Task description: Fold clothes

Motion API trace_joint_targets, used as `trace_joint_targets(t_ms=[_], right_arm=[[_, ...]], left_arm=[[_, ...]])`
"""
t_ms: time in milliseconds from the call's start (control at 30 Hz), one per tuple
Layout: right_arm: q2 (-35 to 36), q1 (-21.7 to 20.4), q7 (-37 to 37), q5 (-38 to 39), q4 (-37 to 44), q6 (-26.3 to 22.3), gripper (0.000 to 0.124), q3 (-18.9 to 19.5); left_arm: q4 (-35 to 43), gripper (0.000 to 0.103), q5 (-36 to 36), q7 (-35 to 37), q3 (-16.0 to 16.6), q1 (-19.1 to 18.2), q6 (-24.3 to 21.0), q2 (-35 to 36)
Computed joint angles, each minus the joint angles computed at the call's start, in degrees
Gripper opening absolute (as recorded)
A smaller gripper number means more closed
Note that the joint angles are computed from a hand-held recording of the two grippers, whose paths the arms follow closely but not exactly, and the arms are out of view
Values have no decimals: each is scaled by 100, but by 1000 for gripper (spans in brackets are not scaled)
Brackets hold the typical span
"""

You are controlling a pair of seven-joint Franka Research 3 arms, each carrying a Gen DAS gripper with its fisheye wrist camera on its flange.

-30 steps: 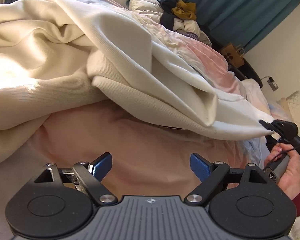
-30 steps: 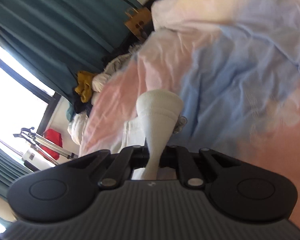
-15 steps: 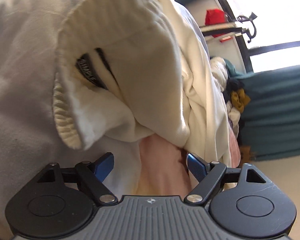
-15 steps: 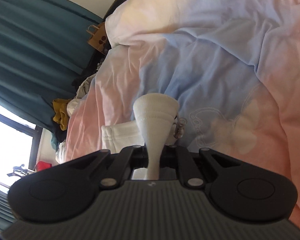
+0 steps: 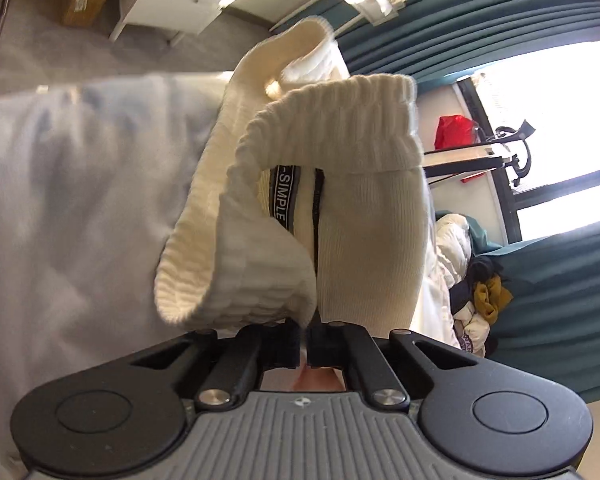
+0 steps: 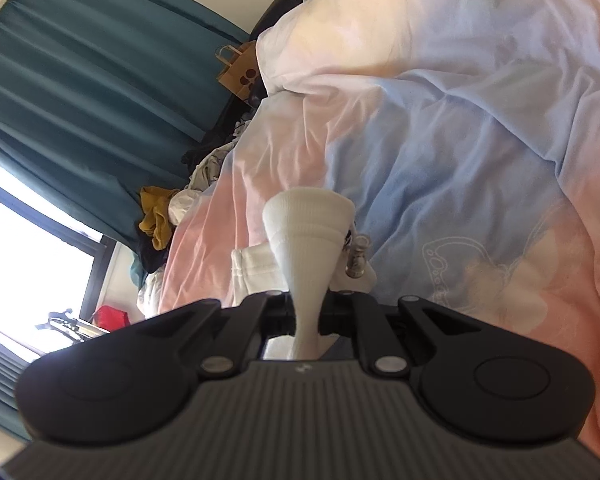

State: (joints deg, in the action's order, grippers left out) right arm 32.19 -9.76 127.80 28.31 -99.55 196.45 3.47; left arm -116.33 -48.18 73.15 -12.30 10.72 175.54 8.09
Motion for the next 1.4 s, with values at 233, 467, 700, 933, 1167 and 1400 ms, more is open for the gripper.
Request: trace_joint_targets(t_ms=[233, 467, 700, 933, 1167, 1400], right_arm=[[63, -1075, -4080, 2944, 995, -653, 8, 1426], [-227, -2748, -4757, 2352, 560, -517, 8, 3040], [-1065, -3290, -4300, 2265, -1304, -1014, 8, 2848], [-934, -5491, -4032, 862, -2154, -528, 17, 5096], [-2539, -3019, -5039, 2187, -2676, -395, 67, 2604], [-2883, -3500, 54, -4105, -2905, -387, 78, 2413]], left_arm=[[230, 2, 1354, -708, 715, 2, -717, -586], [-303, 2, -39, 826, 1546, 213, -2338, -1423], [-1659, 3, -537, 1158, 1947, 118, -2774, -2000], [-2072, 21, -842, 2613, 2042, -277, -2389, -2748], [-2593, 55, 31, 2689, 1857, -746, -1554, -3594], [-1828, 61, 972, 2118, 1483, -1376, -1001, -2679]])
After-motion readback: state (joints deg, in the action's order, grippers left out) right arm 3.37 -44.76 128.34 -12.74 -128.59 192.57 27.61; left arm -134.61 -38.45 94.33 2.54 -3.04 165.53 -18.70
